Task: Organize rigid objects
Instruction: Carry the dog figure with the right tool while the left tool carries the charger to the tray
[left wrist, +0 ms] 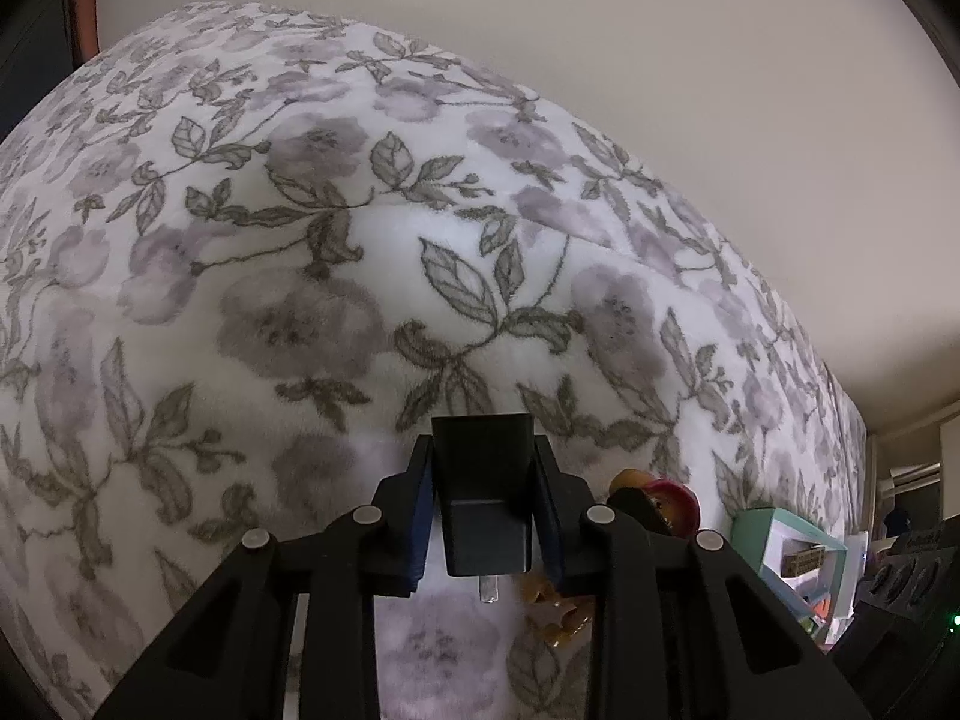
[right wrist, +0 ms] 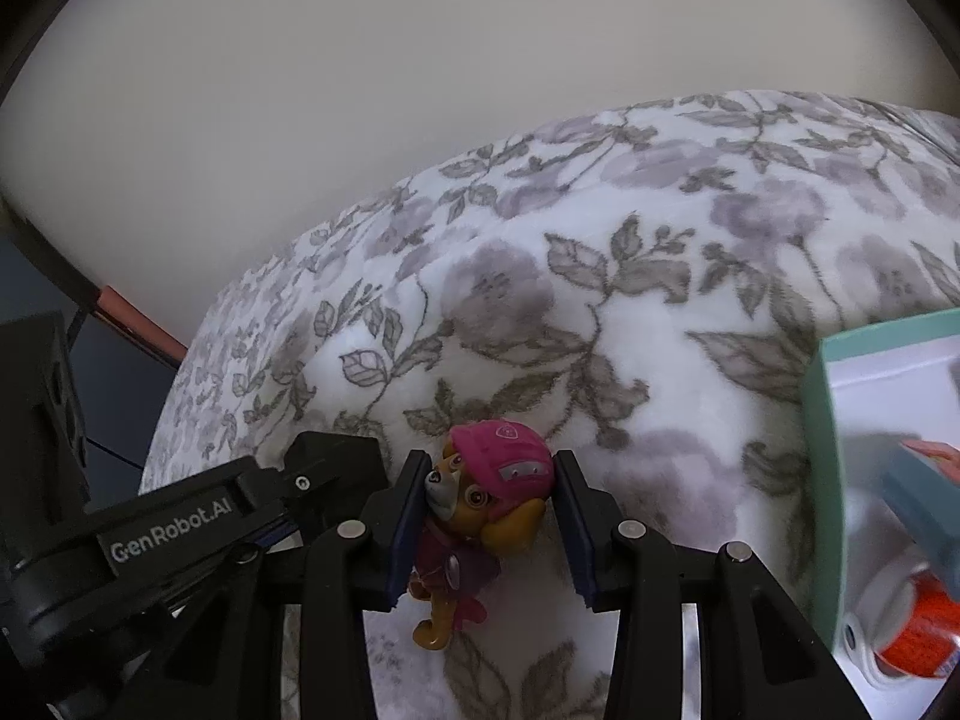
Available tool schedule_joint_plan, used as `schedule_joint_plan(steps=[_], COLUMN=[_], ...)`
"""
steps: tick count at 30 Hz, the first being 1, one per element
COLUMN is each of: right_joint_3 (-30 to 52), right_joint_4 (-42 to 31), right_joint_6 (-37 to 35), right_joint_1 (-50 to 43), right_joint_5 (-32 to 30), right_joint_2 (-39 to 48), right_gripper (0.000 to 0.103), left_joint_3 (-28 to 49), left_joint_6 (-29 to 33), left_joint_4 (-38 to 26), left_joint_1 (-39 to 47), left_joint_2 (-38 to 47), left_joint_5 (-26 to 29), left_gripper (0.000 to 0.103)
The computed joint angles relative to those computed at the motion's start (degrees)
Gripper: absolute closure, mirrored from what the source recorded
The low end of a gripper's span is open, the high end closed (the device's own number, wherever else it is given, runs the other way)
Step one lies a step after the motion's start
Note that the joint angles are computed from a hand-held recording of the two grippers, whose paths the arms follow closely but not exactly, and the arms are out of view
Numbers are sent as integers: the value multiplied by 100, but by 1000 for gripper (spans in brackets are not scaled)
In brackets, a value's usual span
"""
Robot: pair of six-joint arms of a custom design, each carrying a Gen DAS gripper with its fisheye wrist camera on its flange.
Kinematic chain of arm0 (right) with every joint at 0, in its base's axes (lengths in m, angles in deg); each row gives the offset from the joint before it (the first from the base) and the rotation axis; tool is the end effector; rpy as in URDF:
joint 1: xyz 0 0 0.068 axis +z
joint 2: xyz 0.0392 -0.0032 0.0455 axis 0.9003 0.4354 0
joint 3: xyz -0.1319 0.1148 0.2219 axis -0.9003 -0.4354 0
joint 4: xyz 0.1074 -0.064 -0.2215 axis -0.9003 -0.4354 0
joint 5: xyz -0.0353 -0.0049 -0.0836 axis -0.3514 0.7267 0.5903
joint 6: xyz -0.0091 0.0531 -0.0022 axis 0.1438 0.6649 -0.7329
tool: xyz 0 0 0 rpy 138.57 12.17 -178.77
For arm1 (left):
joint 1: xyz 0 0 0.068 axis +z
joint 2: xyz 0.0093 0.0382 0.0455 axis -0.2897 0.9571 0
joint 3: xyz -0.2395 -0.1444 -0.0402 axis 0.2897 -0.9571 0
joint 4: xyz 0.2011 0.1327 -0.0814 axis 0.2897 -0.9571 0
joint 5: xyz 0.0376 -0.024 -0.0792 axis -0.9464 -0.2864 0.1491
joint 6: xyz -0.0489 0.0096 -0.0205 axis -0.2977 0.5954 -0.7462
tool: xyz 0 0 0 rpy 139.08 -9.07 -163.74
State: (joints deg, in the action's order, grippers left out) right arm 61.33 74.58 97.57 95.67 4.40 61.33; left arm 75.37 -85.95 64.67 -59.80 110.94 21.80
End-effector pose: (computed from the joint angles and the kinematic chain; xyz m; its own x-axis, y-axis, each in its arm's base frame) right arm 0.2567 0.1717 0.0554 -0.8537 -0.1589 -0.4959 -0.4148 0.7833 0.4630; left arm 0.1964 -0.1670 0.0798 -0.6146 -0.7135 -0.3363 -0.6361 0.7005 -0.3236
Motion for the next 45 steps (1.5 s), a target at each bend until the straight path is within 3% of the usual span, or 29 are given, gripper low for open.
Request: schedule_joint_plan(steps=[7,14,25,33,42,45], right_joint_3=[-438,-898,-1292,-1128,-830,-747], right_joint_4=[-280,-1126,-3602,-5599,-6895,-6992], right_joint_6=[-17,-173,-761,-1654,-3294,-3812], right_joint_1=[-220,-513,-1395,-2537,-4537,-5136], right_joint_5=[-106,-84,-272,-652,-1537,-1622], right_joint_2=[-839,-2337,-5506,-7492,-7832,-7685], right_gripper=[60,60,60,60,60,60], left_joint_3=[205,700,2356,3410,4400,4647], left_joint_6=[-603,-1225,-2303,-2802,-2639,-2458], left_joint_4=[-1068,-2224,-4420,-5390,-5809,-5807], left_joint_1=[-605,-1325,-2798,-3537,-3772,-3764], left_joint_2=[-653,-1129,-891,-346,386,608], left_joint_5=[-461,-868,-1674,-2093,-2218,-2187], left_gripper=[72,72,72,72,72,72])
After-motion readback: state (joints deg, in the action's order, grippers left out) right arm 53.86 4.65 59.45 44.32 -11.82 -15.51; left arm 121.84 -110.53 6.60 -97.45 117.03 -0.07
